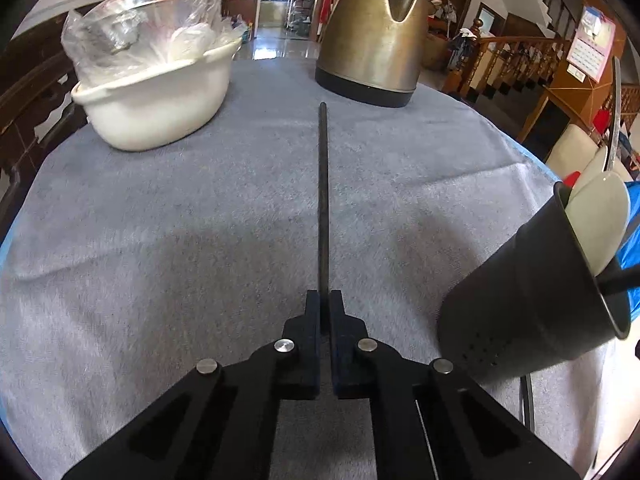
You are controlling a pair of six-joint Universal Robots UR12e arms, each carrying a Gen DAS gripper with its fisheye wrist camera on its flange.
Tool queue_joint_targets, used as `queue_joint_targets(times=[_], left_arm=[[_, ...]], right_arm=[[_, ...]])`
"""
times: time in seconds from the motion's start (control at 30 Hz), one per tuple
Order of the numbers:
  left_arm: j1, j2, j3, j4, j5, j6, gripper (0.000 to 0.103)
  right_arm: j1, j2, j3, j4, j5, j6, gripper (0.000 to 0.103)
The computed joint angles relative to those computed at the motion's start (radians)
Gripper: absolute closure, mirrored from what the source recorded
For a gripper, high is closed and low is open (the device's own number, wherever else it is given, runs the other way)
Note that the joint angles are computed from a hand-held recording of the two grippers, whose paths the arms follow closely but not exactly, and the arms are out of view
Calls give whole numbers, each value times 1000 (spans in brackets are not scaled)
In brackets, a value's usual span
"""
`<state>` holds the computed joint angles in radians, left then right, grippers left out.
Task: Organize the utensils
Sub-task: 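Move both open tools back down to the chopsticks left on the cloth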
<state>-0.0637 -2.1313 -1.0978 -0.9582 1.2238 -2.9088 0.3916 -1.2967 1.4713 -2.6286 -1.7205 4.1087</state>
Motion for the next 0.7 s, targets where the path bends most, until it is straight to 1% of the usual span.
queue_joint_targets(times=[0.17,0.27,0.33,0.37,0.43,0.5,0.53,0.6,0.63,0.67,0.7], left_arm=[[13,37,-34,-50,17,50,99],[32,86,-91,-66,-1,75,99],[49,144,-165,-60,-14,107,99],[57,165,-193,-59,-27,110,99],[79,221,-260,-87,-63,119,99],[94,274,-324,-109,-77,133,99],[103,298,-351,-140,-97,148,99],[114,325,-372,-212,-131,191,98],[115,335,-375,-237,-133,224,85],[113,337,-373,-232,-124,238,74],[112,339,-374,-206,-118,236,52]], right_arm=[[5,-1,-4,-6,-16,-4,92],[8,1,-7,-13,-14,-5,92],[10,3,-8,-17,-10,-9,92],[12,4,-11,-19,-8,-13,92],[16,8,-17,-19,-5,-23,92],[19,13,-24,-23,2,-28,92],[20,15,-26,-23,6,-30,92],[23,23,-37,-20,18,-35,92],[26,27,-44,-17,26,-41,92],[28,30,-48,-14,31,-44,92],[30,34,-54,-9,39,-50,92]])
